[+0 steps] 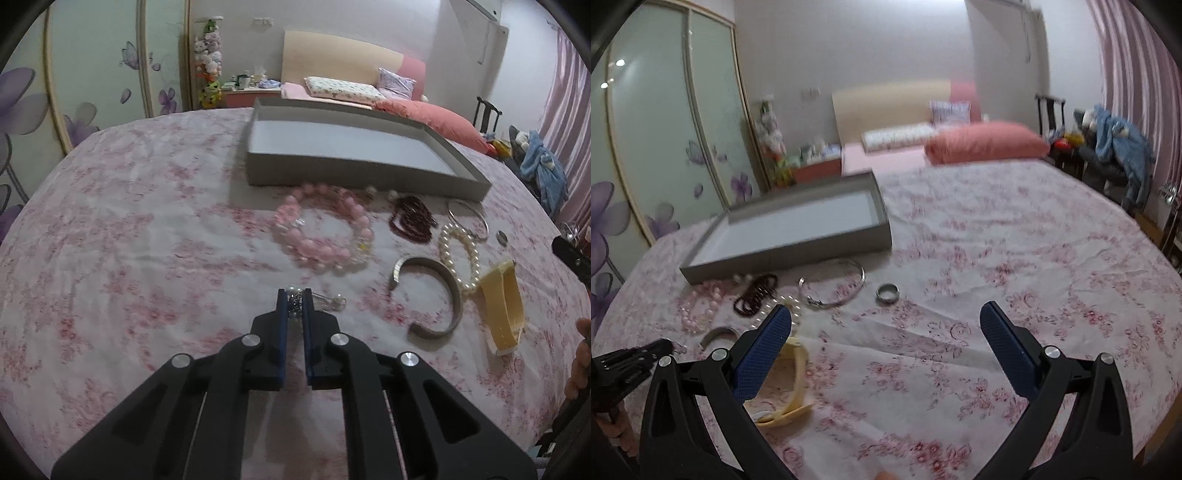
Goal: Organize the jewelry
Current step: 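Grasp the small silver charm with the left tool while the right tool grasps the silver ring, then carry the charm and ring into the grey tray and open both tools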
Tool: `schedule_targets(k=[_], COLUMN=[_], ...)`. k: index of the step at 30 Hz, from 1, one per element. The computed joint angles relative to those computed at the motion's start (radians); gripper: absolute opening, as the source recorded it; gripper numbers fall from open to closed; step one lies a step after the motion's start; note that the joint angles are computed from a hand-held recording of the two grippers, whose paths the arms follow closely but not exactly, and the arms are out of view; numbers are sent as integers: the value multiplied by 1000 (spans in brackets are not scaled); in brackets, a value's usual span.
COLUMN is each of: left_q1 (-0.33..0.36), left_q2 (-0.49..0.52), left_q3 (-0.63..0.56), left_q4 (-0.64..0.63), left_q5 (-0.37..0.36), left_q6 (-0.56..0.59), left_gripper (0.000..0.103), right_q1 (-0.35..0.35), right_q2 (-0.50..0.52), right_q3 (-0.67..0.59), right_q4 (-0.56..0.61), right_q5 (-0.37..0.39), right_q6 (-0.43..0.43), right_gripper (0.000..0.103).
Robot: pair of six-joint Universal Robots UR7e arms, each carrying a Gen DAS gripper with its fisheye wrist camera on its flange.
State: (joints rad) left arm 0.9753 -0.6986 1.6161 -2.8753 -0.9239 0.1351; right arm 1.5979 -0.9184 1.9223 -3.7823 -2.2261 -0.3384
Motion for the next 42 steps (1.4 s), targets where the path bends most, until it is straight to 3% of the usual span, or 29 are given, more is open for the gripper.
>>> schedule_targets(k=[2, 9, 18, 21, 22, 23, 24, 29, 42], left_q1=[5, 23, 29, 30, 30, 31, 32, 26, -23], left_q2=[-8, -33, -35, -35, -35, -35, -35, -38, -43], left_q3=[-2, -8, -15, -18, -19, -20, -21, -12, 21], left_q4=[-10, -56, -79, -77, -77, -77, -78, -111, -311], left_q5=[3, 13, 13, 10, 9, 7, 2, -16, -67], left_q6=[0, 4, 14, 15, 16, 17, 19, 39, 159], left_gripper=[8, 8, 8, 8, 8, 8, 8, 8, 8], right_q1=[-8, -19, -29, -30, -32, -34, -35, -40, 32], right_q2=[-8, 11, 49, 57, 57, 55, 54, 40, 67], right_q3=[-17, -96, -184, -195, -196, -194, -195, -176, -113], right_q4=[63, 272, 397, 378, 375, 375, 378, 355, -74], right_q5=[-10, -61, -105, -106, -100, -90, -86, -44, 115], right_q6=[13, 11, 36, 14, 11, 7, 5, -7, -237], right_gripper=[97, 71, 53, 45, 40, 27, 23, 23, 23])
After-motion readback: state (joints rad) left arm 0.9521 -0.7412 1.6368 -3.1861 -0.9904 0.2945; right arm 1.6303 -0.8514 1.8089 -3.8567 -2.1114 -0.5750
